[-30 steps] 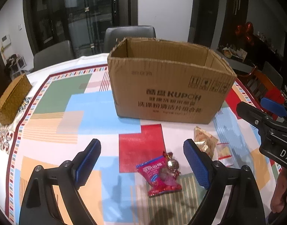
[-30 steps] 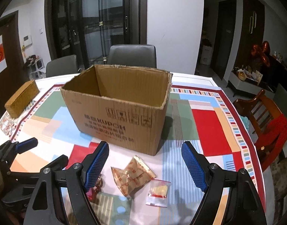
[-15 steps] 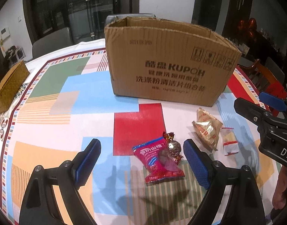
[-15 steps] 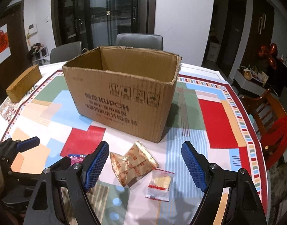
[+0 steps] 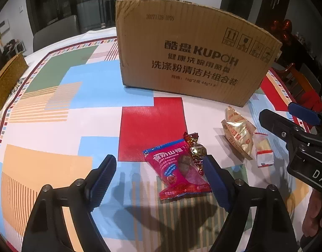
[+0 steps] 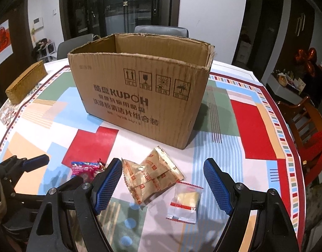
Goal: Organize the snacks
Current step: 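Withdraw both tools from the box toward the remaining snacks, then grasp pink yogurt candy packet with left tool while right tool grasps gold cookie packet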
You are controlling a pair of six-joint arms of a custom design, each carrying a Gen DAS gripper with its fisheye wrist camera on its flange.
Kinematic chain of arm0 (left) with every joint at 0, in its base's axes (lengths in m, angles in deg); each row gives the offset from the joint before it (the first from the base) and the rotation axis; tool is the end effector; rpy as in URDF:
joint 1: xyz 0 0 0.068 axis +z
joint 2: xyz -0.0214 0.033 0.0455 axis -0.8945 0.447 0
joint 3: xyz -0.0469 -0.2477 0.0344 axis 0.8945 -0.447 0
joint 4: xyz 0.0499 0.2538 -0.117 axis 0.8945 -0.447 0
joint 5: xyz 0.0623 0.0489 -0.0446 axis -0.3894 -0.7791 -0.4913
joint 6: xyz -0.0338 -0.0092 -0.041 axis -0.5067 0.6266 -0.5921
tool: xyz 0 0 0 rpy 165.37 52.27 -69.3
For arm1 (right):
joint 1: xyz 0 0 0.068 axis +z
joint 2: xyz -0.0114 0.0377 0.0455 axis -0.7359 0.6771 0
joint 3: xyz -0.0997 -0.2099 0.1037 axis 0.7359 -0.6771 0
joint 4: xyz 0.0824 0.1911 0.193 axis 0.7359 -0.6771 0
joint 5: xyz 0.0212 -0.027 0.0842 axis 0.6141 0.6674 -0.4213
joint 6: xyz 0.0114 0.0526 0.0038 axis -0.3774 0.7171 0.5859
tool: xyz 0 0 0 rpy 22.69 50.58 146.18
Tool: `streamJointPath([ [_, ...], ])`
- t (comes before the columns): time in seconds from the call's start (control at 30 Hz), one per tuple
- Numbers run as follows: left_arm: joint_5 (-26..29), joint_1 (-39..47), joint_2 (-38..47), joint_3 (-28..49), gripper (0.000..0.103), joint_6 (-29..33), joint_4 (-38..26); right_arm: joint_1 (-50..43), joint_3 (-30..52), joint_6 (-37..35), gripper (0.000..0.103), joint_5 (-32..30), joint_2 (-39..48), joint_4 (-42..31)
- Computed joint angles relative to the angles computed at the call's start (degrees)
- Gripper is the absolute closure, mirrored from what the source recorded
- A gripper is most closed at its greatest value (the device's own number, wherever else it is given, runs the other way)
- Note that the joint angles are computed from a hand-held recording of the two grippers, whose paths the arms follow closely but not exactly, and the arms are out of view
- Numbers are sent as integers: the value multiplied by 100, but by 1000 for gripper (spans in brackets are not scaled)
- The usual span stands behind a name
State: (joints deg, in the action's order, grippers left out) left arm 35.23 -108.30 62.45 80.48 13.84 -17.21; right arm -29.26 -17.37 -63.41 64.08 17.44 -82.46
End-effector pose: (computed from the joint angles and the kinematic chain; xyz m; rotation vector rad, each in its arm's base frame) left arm 0.1941 -0.1826 0.2163 0.3174 2.5707 -0.1946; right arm 0.1713 0.0468 0.2395 -0.0072 2.4439 -0.0724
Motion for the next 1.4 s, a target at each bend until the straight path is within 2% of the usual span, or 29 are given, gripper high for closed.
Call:
streamJointPath([
  [0.37,165,108,208,-73,24,-26,152,-60,-121,-42,22,-136,302,236],
  [0.83,360,195,329,-181,23,-21,410,-116,-207,-145,23,-309,876,624],
  [0.9,438,228,282,-230,26,-31,465,-135,-211,-170,23,-343,987,695],
  [0.97,522,253,244,-259,35,-46,499,-171,-224,-207,23,-393,1097,777],
  [1.27,702,227,101,-337,54,-86,563,-289,-240,-244,23,-640,1469,1036],
  [1.4,712,184,65,-352,59,-69,576,-330,-302,-197,24,-771,1496,1078],
])
